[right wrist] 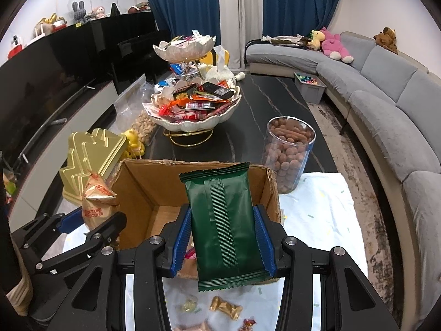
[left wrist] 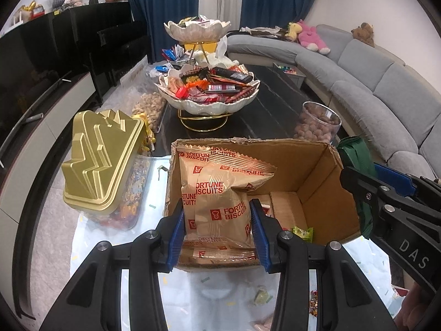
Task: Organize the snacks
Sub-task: 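Lower both held snacks into the cardboard box and open both tools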
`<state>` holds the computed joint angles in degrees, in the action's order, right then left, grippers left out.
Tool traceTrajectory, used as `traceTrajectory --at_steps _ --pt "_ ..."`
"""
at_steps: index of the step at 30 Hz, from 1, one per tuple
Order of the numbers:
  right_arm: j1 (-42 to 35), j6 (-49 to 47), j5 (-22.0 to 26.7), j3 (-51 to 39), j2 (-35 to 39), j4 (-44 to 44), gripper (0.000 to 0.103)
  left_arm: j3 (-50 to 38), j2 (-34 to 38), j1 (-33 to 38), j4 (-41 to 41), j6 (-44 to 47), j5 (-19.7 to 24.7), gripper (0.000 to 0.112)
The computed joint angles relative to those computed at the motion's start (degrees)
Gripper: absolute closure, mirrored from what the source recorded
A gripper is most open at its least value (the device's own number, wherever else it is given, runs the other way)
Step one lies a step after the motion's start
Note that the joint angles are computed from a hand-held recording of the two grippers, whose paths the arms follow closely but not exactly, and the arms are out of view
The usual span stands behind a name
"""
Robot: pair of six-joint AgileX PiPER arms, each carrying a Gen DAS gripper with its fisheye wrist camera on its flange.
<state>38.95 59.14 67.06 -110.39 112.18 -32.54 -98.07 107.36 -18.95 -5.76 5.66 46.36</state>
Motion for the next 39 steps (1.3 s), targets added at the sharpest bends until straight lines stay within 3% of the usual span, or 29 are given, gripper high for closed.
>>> traceTrajectory --at_steps 14,28,30,32,34,39 --pt "-2.61 -3.92 -0.45 -3.59 4.30 3.34 0.057 -5.23 5.72 0.22 -0.03 -0.46 1.63 0.068" --pt "-3.49 -6.05 0.34 -6.48 5.79 3.45 0.056 -6.71 6.61 0.40 -0.46 -0.09 2.63 0.067" --pt "-3.53 -6.02 0.42 -6.62 5.81 3.43 0.054 -6.85 6.58 0.47 -0.62 -0.02 2.92 0.065" --pt "-3.57 -5.55 0.19 -6.26 5.49 3.28 0.039 -6.73 6.48 0.46 -0.42 -0.16 2.71 0.058" --pt "-3.51 -4.95 0.25 -6.05 5.23 2.81 0.034 -6.25 6.02 0.49 -0.30 -0.28 2.36 0.051" --pt "-3.45 -3.91 0.31 -4.87 4.36 2.20 0.030 -5.61 5.34 0.49 0.26 -0.72 1.94 0.043"
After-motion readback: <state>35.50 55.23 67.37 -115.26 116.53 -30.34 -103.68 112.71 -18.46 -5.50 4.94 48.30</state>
